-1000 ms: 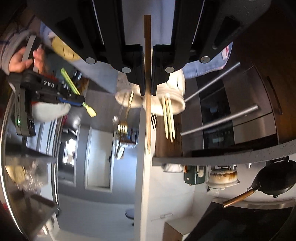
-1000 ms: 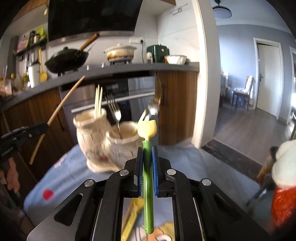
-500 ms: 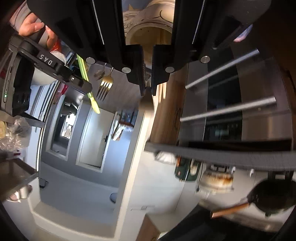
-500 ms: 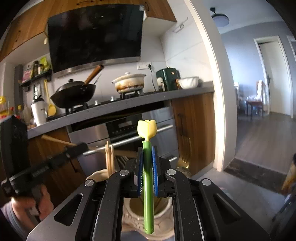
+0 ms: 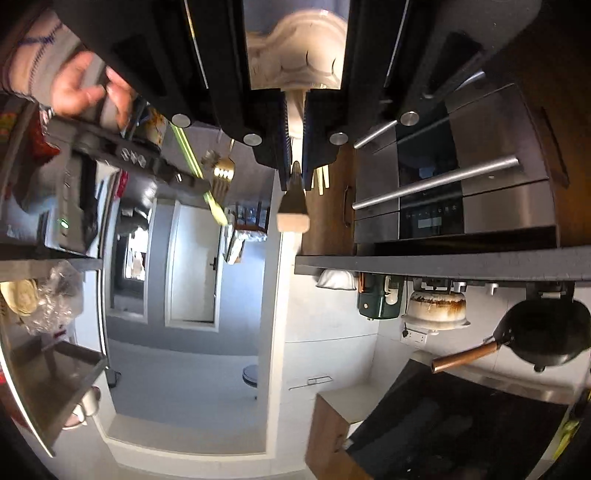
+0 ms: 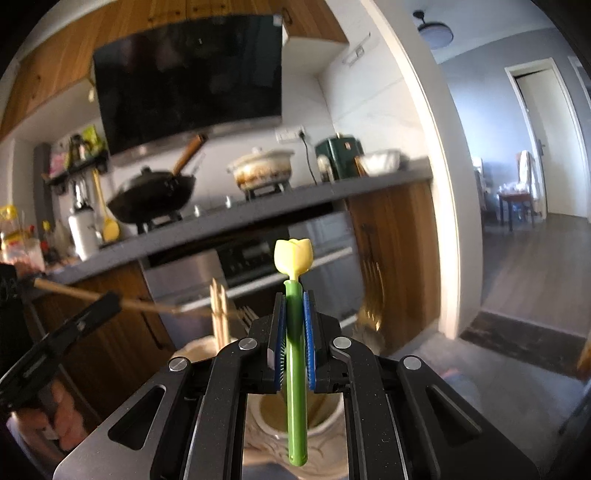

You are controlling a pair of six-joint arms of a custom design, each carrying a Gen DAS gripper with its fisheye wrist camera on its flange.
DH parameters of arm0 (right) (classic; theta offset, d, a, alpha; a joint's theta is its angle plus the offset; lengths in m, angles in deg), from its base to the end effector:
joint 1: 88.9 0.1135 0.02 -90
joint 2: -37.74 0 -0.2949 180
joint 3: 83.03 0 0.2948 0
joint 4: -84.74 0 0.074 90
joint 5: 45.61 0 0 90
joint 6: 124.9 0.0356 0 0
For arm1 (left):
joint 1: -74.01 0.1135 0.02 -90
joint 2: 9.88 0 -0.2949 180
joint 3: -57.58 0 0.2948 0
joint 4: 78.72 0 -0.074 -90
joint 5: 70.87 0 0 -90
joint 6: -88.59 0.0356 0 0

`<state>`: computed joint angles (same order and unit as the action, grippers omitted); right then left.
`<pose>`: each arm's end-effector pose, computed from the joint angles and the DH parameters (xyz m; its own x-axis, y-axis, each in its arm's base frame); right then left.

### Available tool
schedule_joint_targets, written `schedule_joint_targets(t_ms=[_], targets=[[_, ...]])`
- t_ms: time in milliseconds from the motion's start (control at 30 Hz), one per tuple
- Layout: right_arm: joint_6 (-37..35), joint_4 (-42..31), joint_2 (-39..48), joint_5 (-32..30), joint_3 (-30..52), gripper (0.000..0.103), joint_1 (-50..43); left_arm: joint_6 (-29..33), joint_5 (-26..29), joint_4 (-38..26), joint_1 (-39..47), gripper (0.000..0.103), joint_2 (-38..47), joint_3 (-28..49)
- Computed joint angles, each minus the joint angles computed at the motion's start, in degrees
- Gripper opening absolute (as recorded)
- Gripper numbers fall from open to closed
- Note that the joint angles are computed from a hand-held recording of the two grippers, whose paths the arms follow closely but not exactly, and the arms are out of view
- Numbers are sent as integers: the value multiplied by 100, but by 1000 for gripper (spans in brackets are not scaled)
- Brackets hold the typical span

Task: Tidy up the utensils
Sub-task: 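Insert chopstick into taller cup with left tool while right lowers spoon into shorter cup, then open both tools to release the chopstick and the yellow spoon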

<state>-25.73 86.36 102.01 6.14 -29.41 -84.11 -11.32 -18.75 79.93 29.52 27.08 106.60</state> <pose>0.2796 0.0455 0.3087 -0.2620 0.1036 -0.9595 -0.6413 0.7243 0.2533 0.1390 -0.1059 0.3359 -0.1342 -0.0585 -0.9892 0.0992 0.9924 -0.0722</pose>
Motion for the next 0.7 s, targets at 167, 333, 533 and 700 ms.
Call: schedule_joint_targets(t_ms=[167,333,533,700], targets=[[388,520,245,-7,90,10,132,-362,-473,-1689,-610,6,-114,649],[495,811,663,313,123,10,451,-665,-185,-2605,-231,6,275,1050],[47,867,982,788,36,10,758,-620,649,-2772,483,6,829,1200],[-293,736,1022,942,-75,10,832,-514,1059,-2492,854,6,1290,1229]])
